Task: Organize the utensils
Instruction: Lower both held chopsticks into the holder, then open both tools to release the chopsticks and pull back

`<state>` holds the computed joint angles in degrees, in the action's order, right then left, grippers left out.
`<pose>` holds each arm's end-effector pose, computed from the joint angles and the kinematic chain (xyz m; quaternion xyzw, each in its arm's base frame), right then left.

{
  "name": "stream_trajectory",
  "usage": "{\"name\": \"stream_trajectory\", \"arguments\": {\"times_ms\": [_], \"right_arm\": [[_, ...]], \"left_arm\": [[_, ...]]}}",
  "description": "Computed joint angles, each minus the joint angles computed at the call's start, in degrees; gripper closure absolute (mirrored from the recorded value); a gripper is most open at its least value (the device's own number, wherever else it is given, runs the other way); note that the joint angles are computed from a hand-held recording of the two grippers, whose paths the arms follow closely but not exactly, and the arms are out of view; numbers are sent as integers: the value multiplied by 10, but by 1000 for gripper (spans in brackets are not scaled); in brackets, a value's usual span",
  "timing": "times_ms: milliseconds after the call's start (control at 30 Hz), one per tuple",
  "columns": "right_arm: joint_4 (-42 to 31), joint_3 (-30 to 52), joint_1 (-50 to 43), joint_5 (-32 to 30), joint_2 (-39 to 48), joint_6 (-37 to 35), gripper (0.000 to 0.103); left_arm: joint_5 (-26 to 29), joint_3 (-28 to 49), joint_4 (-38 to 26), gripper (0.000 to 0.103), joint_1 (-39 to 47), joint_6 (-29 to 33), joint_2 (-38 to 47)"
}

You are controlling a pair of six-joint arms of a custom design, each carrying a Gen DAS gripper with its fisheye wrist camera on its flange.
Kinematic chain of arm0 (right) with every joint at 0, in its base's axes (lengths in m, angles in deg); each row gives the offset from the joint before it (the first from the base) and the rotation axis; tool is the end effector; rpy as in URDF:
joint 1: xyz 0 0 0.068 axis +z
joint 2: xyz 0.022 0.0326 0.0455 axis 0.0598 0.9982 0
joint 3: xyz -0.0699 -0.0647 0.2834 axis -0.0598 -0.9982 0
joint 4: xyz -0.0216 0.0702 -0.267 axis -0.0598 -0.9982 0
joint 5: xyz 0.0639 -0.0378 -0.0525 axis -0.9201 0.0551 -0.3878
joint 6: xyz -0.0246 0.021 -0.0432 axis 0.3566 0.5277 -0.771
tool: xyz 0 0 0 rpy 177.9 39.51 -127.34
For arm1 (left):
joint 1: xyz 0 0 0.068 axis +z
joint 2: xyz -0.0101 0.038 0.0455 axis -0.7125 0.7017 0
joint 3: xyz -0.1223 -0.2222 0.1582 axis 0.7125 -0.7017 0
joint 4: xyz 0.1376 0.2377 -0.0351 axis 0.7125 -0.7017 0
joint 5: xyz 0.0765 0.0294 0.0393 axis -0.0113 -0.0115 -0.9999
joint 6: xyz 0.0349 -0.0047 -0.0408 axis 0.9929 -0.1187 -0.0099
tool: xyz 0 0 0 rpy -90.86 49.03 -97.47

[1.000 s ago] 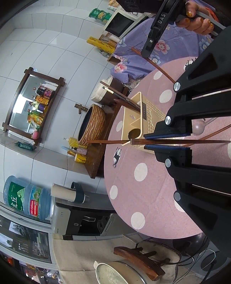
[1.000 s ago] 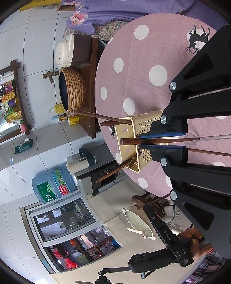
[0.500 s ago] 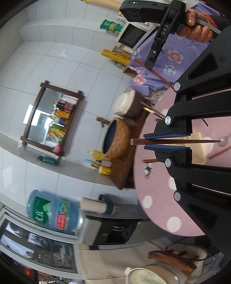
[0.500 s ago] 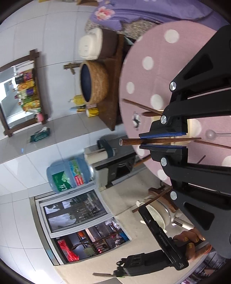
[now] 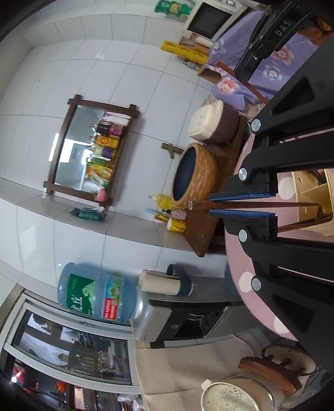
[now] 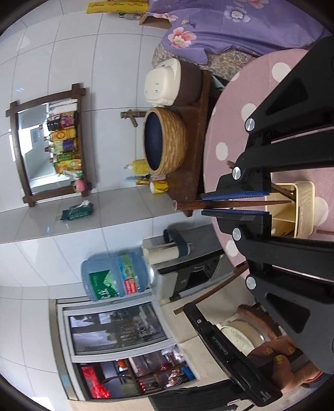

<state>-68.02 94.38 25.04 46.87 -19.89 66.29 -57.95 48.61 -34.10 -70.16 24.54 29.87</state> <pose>0.2049 0.0721 0.4050 0.0296 0.8202 0.0906 0.5641 0.2333 -0.1036 0.3938 0.0332 0.7990 -0.1697 0.5759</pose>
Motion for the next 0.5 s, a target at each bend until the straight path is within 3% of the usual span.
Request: {"name": "stream_trajectory", "arguments": {"times_ms": [500], "right_arm": [[87, -118, 5, 10, 24, 20, 95]], "left_arm": [[0, -95, 37, 96, -7, 3, 43]]}}
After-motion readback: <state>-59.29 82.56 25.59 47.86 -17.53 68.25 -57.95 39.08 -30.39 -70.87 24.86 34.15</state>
